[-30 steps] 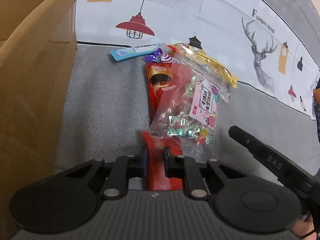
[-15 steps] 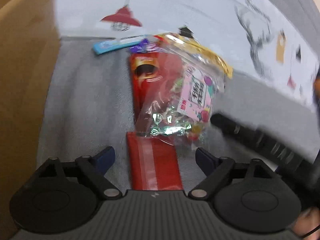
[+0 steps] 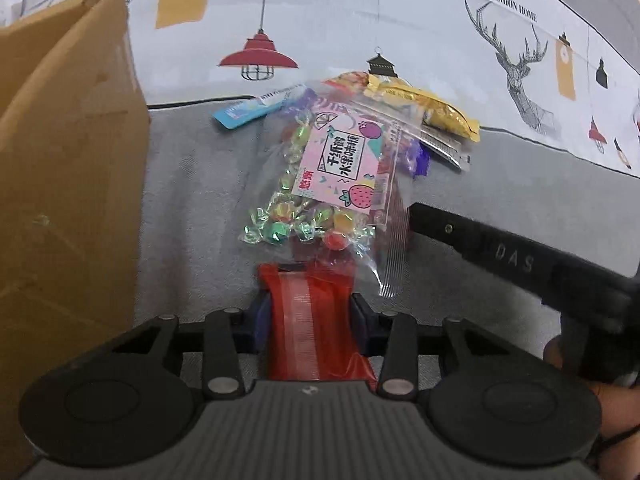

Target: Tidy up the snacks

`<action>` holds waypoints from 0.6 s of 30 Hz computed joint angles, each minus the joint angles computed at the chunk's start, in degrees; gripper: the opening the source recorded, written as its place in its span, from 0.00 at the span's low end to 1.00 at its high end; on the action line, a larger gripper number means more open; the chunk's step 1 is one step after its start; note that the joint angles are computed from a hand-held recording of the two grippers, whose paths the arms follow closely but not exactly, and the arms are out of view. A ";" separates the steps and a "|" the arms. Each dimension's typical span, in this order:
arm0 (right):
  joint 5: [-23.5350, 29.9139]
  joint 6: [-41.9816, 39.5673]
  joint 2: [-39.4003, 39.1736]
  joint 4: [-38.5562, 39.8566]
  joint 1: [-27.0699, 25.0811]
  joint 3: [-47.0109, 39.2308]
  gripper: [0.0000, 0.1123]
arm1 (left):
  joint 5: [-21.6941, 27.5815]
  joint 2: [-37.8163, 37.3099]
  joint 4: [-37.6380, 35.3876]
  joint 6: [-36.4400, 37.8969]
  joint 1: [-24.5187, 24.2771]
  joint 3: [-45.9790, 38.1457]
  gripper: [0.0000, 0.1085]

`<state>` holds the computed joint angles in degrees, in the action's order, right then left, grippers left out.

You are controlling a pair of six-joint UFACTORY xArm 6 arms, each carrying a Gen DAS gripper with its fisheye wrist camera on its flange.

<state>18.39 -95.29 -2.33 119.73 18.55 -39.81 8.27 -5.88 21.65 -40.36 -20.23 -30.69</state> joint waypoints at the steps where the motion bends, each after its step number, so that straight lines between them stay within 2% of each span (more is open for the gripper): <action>1: -0.26 -0.71 -0.46 0.49 0.43 0.22 0.00 | 0.37 -0.67 0.97 -0.64 0.20 0.26 0.42; 5: 0.63 1.71 -1.59 -2.06 0.22 1.42 0.00 | 1.14 -3.31 0.69 -0.70 0.73 1.20 0.42; 6: 0.76 2.83 -1.86 -3.03 0.04 1.72 0.04 | 1.26 -4.02 -0.47 0.15 0.83 1.38 0.42; 9: 4.74 8.35 -2.51 -6.64 -2.05 3.01 0.05 | 2.20 -5.48 -3.28 2.38 1.09 0.79 0.42; 11: 6.24 10.40 -2.73 -7.02 -2.78 3.44 0.10 | 2.83 -6.56 -5.22 4.72 1.00 0.33 0.42; 14: 10.36 11.12 -3.02 -5.74 -4.70 4.00 0.24 | 3.75 -7.50 -4.65 5.49 0.68 -0.11 0.42; 17: 18.06 13.14 -2.52 -4.28 -7.65 4.55 0.36 | 4.01 -7.25 -4.32 5.31 0.67 -0.11 0.42; 18: 20.00 13.95 -2.30 -3.90 -8.25 4.67 0.37 | 4.02 -7.07 -3.86 4.64 0.80 -0.09 0.42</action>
